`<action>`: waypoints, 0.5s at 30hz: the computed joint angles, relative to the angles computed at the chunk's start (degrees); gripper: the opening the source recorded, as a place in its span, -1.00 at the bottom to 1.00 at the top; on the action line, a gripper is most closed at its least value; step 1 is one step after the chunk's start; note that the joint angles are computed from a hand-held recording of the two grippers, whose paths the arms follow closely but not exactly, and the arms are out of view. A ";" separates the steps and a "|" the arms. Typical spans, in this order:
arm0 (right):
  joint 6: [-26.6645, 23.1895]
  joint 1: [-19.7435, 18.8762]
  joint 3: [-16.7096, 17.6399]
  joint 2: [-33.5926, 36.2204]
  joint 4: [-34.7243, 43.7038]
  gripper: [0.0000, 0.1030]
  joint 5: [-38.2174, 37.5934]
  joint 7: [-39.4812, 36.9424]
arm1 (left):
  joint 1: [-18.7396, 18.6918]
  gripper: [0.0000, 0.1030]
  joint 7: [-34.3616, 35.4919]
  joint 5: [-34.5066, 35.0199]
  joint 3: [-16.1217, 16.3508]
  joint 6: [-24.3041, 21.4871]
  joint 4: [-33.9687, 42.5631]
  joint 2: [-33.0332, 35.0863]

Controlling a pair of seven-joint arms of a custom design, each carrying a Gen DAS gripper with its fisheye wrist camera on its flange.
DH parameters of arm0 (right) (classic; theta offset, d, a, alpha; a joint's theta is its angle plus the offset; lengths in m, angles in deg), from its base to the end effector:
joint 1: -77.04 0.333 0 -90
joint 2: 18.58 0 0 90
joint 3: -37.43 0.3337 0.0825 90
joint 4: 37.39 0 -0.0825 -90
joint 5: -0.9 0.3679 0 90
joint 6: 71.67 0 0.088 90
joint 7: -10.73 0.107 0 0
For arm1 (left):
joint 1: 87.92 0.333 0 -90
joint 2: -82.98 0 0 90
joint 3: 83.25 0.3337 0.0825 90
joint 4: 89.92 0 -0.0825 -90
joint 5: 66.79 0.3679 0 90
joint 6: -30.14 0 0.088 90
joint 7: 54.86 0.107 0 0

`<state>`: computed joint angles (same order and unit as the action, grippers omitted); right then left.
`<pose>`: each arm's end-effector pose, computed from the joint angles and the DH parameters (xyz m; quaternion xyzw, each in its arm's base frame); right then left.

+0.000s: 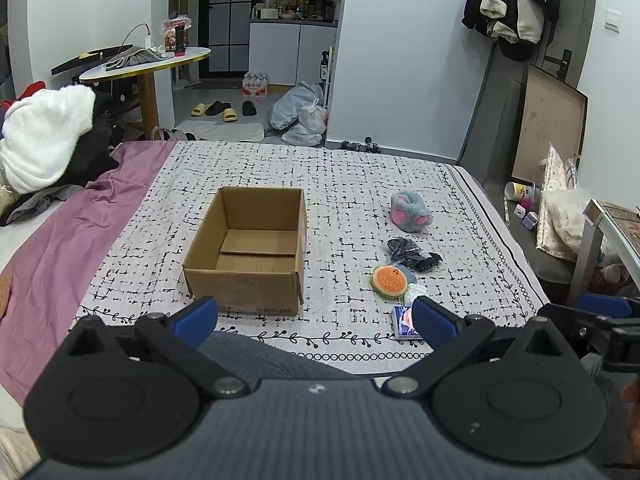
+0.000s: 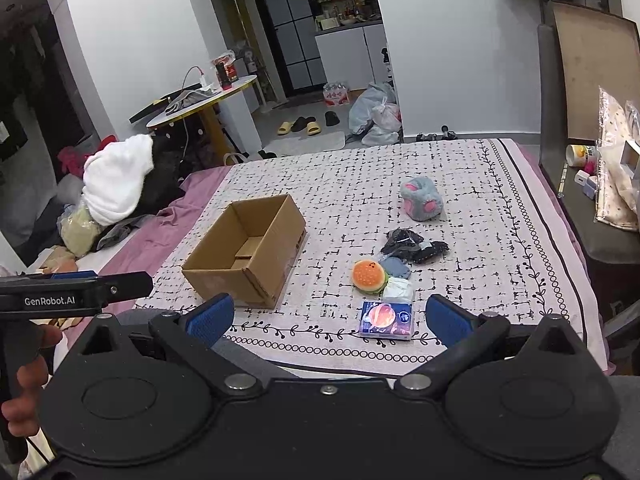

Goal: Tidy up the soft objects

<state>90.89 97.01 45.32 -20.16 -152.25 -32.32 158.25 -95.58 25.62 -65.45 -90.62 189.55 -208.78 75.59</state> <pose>0.4982 0.2966 0.5881 -0.6217 0.6458 -0.2091 0.3909 0.5300 -0.1475 0.6097 -0.6061 0.6840 -0.3326 0.2327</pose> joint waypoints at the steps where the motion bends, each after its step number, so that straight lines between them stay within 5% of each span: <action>1: 0.29 -0.04 -0.10 0.05 -0.03 1.00 0.39 -0.38 | 0.03 0.99 -0.15 0.18 -0.09 0.01 0.09 0.04; 15: 1.26 -0.27 -0.89 0.51 -0.63 1.00 6.78 -6.45 | -0.45 0.99 -0.27 -0.36 -0.87 -0.88 2.79 2.87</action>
